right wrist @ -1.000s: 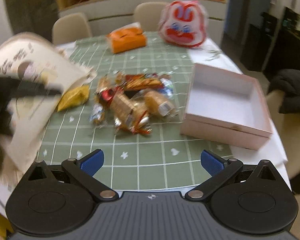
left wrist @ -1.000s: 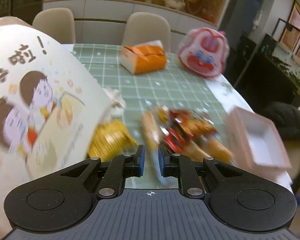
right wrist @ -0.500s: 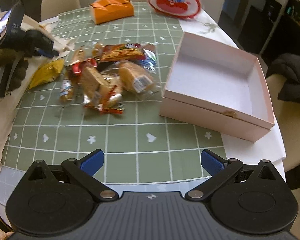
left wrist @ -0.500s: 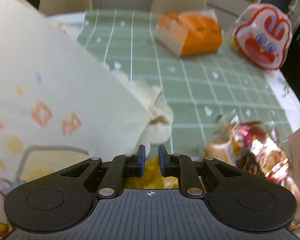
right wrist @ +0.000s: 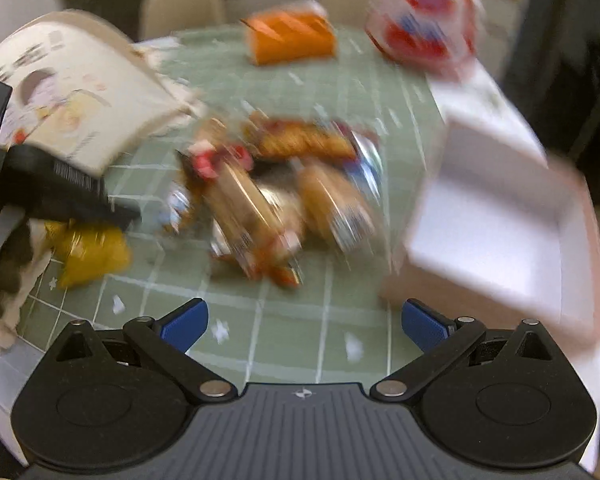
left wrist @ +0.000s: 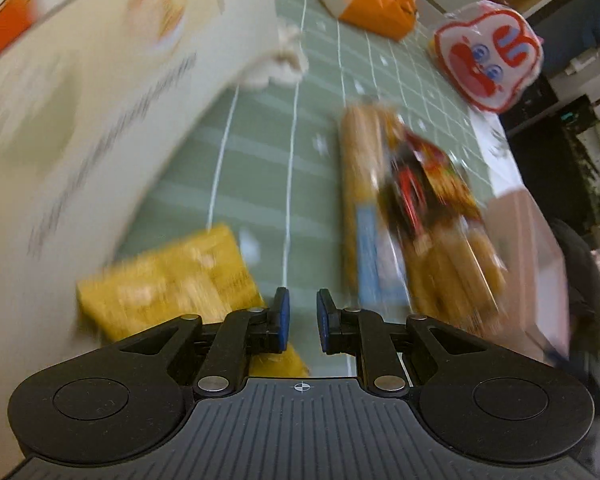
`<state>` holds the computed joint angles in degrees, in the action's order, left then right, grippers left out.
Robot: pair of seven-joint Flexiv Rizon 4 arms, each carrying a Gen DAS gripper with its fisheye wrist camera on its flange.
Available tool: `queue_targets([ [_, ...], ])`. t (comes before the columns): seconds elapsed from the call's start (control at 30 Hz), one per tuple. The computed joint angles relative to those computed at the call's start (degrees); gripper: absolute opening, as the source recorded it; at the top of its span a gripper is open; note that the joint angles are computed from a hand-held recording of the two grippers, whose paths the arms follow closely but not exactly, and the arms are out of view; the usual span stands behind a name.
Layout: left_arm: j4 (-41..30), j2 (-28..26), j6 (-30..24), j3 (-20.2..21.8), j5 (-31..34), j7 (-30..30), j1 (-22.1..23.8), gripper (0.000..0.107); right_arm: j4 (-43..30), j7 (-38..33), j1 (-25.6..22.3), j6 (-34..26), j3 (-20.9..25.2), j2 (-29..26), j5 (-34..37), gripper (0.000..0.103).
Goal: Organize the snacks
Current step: 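Reach the right gripper to the yellow chip packet and grasp it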
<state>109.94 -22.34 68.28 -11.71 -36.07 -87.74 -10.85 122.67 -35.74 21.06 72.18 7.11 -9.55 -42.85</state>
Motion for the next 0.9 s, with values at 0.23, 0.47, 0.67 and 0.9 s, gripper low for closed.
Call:
queue_targets([
  [0.23,10.9,10.5,7.9,4.0,1.5,-5.8,-3.4,0.018,-9.6,-15.9,0.0,4.1,4.4,-7.9,6.2,0.103],
  [0.47,13.2,19.8,6.4,12.7,24.9,-25.7,-2.4,0.018,-20.1,-32.5,-0.4,3.9,15.7,-18.0,27.8,0.103],
  [0.67,15.5,21.7,6.8,10.4,19.7,-19.4,0.1,0.018,-25.1,-33.2,6.3,0.8,11.6,-22.6,30.2,0.091],
  [0.9,10.3,14.9,5.6,5.4,6.9,-3.9,-0.3,0.018,-14.0,-27.2,10.2,4.1,5.0,-13.6,28.5,0.064],
])
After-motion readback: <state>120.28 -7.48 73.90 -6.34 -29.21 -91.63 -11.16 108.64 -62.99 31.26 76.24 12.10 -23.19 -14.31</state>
